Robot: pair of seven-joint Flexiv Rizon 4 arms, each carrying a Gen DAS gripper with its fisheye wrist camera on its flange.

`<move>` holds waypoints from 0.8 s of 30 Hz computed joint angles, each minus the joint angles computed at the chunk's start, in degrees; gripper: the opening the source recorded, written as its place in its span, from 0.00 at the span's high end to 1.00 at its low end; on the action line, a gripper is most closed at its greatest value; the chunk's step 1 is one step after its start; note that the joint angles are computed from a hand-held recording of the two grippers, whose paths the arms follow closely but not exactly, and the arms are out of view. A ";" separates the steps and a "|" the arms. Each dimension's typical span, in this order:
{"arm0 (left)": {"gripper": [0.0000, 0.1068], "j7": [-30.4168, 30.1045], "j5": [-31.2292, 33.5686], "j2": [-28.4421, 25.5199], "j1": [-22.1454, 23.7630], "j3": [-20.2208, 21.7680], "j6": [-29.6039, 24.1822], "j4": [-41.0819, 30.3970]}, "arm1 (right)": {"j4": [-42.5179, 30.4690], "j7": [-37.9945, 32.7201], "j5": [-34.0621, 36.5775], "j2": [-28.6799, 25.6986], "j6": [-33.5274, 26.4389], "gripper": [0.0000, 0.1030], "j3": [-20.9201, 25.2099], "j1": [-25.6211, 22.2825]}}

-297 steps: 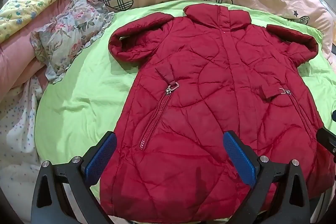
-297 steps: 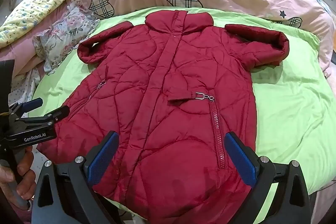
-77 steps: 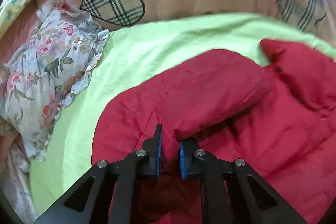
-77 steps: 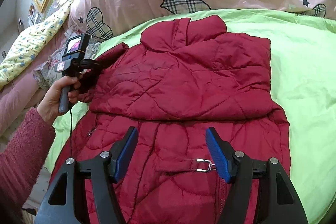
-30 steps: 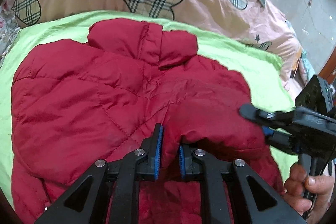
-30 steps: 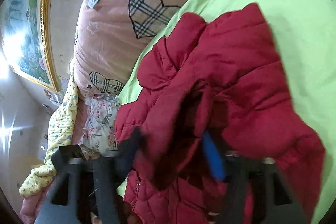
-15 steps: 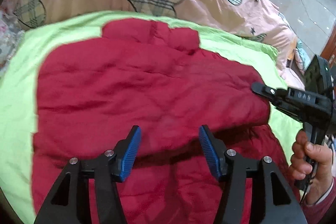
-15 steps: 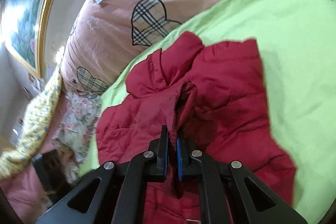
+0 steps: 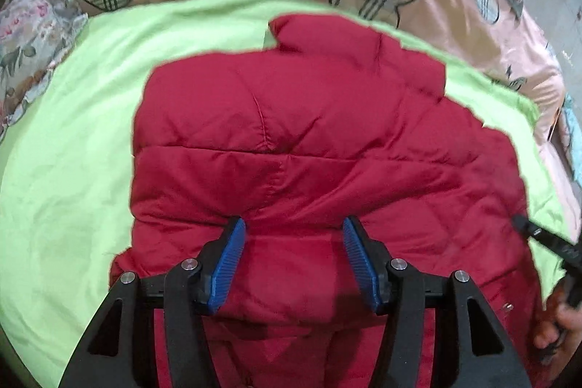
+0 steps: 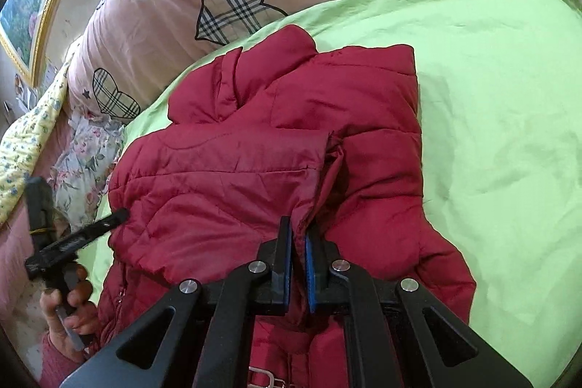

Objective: Fold large clothes

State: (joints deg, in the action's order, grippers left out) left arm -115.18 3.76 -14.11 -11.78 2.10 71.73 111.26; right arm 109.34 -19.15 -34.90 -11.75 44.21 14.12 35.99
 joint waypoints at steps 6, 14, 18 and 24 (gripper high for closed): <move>0.47 -3.13 4.36 -1.18 -1.74 1.27 -2.65 -2.99 | -1.90 4.52 -13.00 1.16 -4.23 0.75 -0.56 3.24; 0.47 -4.06 5.89 -2.59 -1.75 1.40 -3.49 -4.54 | -9.50 -7.49 -7.38 -7.05 -6.98 0.58 -0.55 5.37; 0.47 -4.35 6.40 -2.89 -1.97 1.60 -3.75 -4.95 | -8.38 -7.01 -1.92 -7.72 -9.10 0.59 -1.36 4.69; 0.47 -4.57 6.94 -1.02 -2.13 1.59 -4.44 -4.21 | -5.30 -5.29 -3.23 -7.04 -7.01 0.61 -2.17 3.82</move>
